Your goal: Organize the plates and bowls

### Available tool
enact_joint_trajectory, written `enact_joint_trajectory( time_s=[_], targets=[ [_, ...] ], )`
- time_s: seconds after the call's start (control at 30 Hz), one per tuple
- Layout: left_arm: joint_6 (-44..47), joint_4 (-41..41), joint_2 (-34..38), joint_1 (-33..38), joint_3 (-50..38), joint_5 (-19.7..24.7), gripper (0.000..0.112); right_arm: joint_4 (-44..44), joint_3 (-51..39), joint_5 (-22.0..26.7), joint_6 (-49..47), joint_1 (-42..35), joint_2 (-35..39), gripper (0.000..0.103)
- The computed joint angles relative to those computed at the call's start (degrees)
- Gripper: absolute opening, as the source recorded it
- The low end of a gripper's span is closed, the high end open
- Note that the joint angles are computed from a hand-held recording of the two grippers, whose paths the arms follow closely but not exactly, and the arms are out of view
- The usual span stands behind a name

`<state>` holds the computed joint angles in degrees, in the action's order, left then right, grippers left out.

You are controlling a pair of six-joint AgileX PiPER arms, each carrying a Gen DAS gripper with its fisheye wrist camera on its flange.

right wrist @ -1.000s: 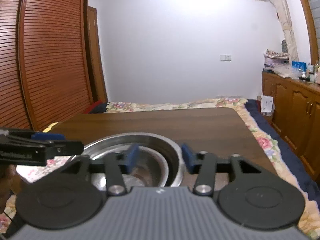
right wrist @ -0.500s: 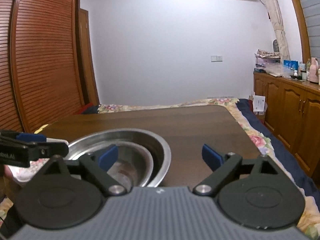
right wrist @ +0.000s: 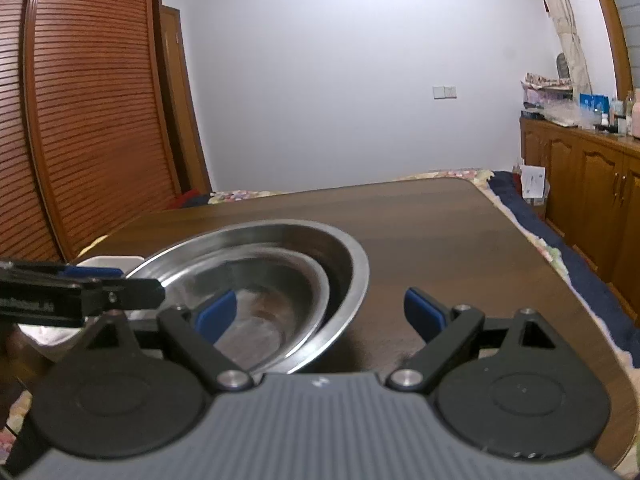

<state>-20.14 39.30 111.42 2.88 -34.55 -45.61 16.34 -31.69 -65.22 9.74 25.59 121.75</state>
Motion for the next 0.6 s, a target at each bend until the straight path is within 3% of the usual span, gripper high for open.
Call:
enact_joint_trajectory(
  time_s=[0.2,0.37,0.53,0.6],
  targets=[
    [0.06,-0.48,0.84,-0.52,-0.79,0.47,0.056,1.53,-0.5,-1.12,0.7,1.17,1.06,0.085],
    [0.47,-1.83,1.36,-1.44,-0.8,0.26,0.038,0.5,-0.55,-1.07,1.52,0.64,1.29,0.07],
    [2.95,-3.91,1.43,-1.96,0.57,-1.35,0.032,0.01,0.12,-3.22,1.34,1.09,1.69,0.055],
    [3.82,-5.04,1.33,-2.19,1.05,-1.69,0.032,-0.55,-0.11,-3.08,0.91,1.03,1.68,0.055]
  ],
)
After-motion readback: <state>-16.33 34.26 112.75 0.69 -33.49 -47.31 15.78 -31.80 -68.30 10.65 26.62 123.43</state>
